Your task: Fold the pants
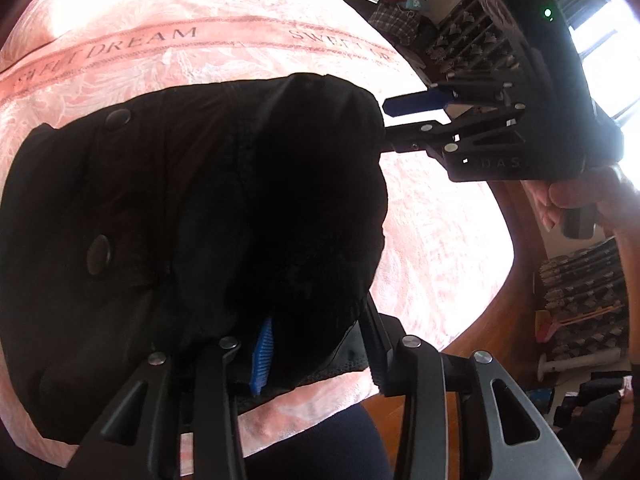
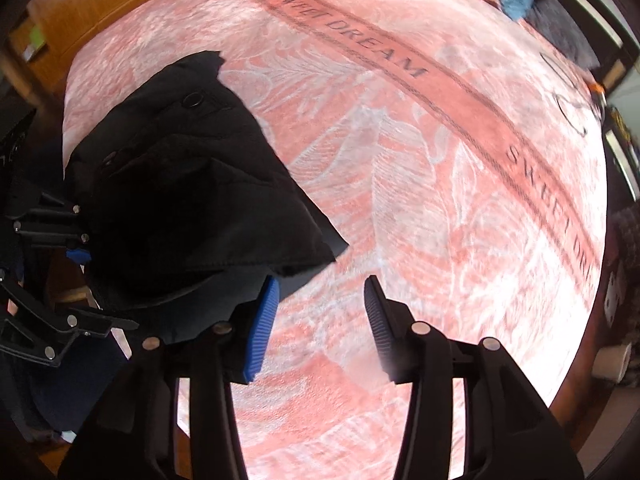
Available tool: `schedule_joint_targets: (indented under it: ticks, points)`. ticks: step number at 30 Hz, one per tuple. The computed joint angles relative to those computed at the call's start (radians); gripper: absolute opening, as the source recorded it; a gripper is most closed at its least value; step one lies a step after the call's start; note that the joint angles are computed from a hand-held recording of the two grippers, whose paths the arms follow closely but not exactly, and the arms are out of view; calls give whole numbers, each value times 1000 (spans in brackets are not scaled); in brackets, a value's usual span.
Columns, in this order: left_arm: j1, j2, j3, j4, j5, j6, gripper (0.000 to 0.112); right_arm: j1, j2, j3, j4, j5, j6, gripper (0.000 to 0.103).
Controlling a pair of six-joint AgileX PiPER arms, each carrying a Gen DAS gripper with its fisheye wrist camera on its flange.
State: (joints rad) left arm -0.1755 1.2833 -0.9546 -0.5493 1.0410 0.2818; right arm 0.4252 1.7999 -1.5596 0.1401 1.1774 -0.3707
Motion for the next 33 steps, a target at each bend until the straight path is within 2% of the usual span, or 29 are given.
schedule_joint_targets:
  ticks: [4,6,7,8,10,12,13,14,15,16,17,19,21,22,24,25,27,29,30,33]
  points:
    - [69,-65,16,-83,25,91,63,-219,-75,175,364,-26,-3,59]
    - [111,-93,14,-111,56,140,64,-306,-95,253,564,-13,-30,60]
    - [143,-105,15,-132,78,176,65,-339,-98,299,664,-9,-51,64]
    - [174,-118,15,-142,93,202,65,-363,-88,348,764,-3,-96,71]
    - [246,-141,21,-160,119,259,67,-383,-56,444,956,-26,-209,71]
    - [317,-156,37,-158,125,309,72,-391,-4,485,1089,-28,-277,73]
    - [341,-154,41,-148,126,325,72,-391,32,489,1146,-20,-299,77]
    - [364,-142,47,-138,126,347,72,-386,60,487,1186,-22,-317,76]
    - [388,-131,56,-124,122,363,72,-377,80,473,1202,-38,-321,75]
    - [426,-117,63,-117,124,388,72,-364,96,455,1207,-52,-322,63]
    - [456,-101,73,-110,123,403,72,-351,102,437,1209,-68,-328,43]
    - [508,-85,111,-109,111,445,72,-332,76,430,1232,-87,-406,30]
    - [552,-79,131,-111,108,480,72,-307,53,433,1255,-124,-496,26]
    - [574,-87,169,-117,93,516,72,-296,59,433,1236,-165,-489,26]
    - [588,-96,177,-108,93,525,72,-269,121,414,1135,-252,-378,26]
    - [588,-96,179,-104,94,527,72,-275,136,424,1120,-260,-350,26]
    - [592,-110,177,-85,102,524,72,-309,111,489,1208,-224,-381,32]
    - [618,-109,172,-86,117,542,72,-330,7,598,1266,-240,-411,68]
    - [638,-109,170,-90,128,554,73,-327,-60,650,1265,-263,-409,73]
    - [666,-113,166,-79,141,572,73,-313,-218,790,1244,-299,-374,73]
